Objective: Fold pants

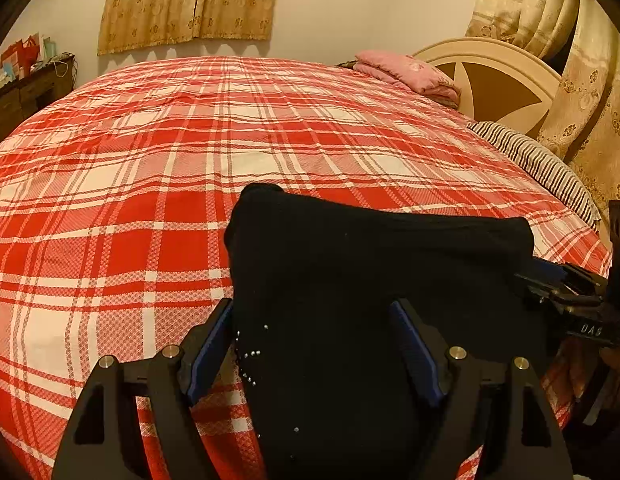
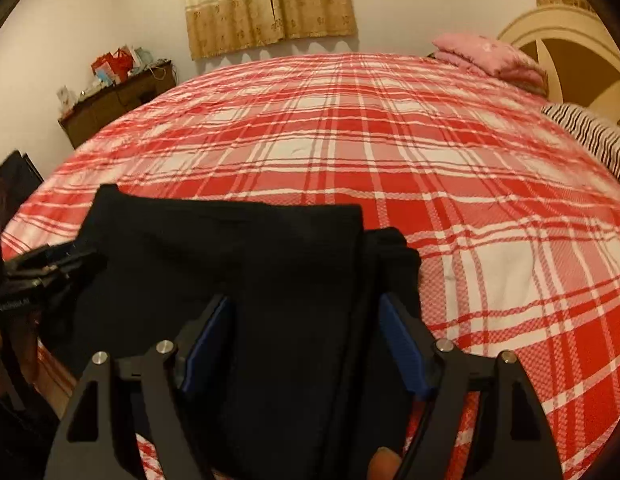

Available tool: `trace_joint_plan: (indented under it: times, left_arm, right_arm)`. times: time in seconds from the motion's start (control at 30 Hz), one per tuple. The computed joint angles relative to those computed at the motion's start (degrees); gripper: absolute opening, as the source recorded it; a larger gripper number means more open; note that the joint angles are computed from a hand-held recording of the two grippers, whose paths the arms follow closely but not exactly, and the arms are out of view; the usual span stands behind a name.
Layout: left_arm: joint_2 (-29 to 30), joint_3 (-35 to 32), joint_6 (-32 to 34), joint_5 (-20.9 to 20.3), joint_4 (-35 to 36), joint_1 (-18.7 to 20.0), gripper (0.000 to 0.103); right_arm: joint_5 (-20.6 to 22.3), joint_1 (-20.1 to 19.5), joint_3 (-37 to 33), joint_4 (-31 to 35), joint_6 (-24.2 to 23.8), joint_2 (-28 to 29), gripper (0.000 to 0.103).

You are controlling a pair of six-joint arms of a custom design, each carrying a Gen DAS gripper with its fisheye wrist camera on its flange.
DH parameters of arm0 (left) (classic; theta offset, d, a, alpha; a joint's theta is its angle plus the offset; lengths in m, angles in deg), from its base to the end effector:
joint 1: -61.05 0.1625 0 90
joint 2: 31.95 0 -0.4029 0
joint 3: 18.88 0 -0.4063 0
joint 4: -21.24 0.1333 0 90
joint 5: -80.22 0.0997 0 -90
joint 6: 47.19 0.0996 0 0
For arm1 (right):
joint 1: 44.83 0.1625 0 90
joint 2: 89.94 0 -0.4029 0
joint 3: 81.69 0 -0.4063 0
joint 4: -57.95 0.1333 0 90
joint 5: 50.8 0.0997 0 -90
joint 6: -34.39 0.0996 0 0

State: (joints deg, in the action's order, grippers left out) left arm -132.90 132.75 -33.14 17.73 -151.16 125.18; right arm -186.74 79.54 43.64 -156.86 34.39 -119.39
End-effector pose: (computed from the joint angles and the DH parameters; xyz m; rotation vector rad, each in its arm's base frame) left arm 0.0251 -0.3591 0.2210 0.7208 2.5167 -0.8038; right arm 0.2937 -0.3201 -0.0560 0.4536 -2.3454 0.8826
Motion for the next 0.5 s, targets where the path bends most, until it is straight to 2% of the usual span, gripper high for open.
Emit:
trace_joint_plan:
  times: [0.1,0.17,0.23,0.27,0.37,0.43,0.5]
  left_arm:
    - [-2.5,1.2,0.8,2.2,0.4,-1.6,0.079]
    - [-3.0,2.2,2.2,4.7,-1.0,-3.0,0.079]
    - [-3.0,2.3,2.6,4.4,-1.3,-2.4,0.079]
    - [-3.0,2.1,2.5,3.6,-1.1,-1.6,0.079]
    - [-3.7,1.9,2.9,1.9,-0.5,0.2,0.079]
    - [-4.5,2.1,2.9,1.4,-0.3,0.7,0.079]
    - [-5.1,2.1,3.2,0.7,-0.4,1.2,0.079]
  right_arm:
    - [0.3,0.1,0.8,0.2,1.3,-1.2,0.073]
    - [-2.4,1.8,1.3,-2.4,0.7,-1.3,0.074]
    - [-6.7,3.6,0.5,-5.1,-1.9,0.0,0.074]
    - [-7.0,3.9,0.4,-5.2,-2.4,0.1,0.074]
    - [-2.8,2.1,1.4,-1.8,0.5,-1.4,0.074]
    - [-3.0,1.4,1.2,1.0,1.5,-1.3,0.074]
    - [-3.7,1.7,1.1,0.5,0.3,-0.9,0.074]
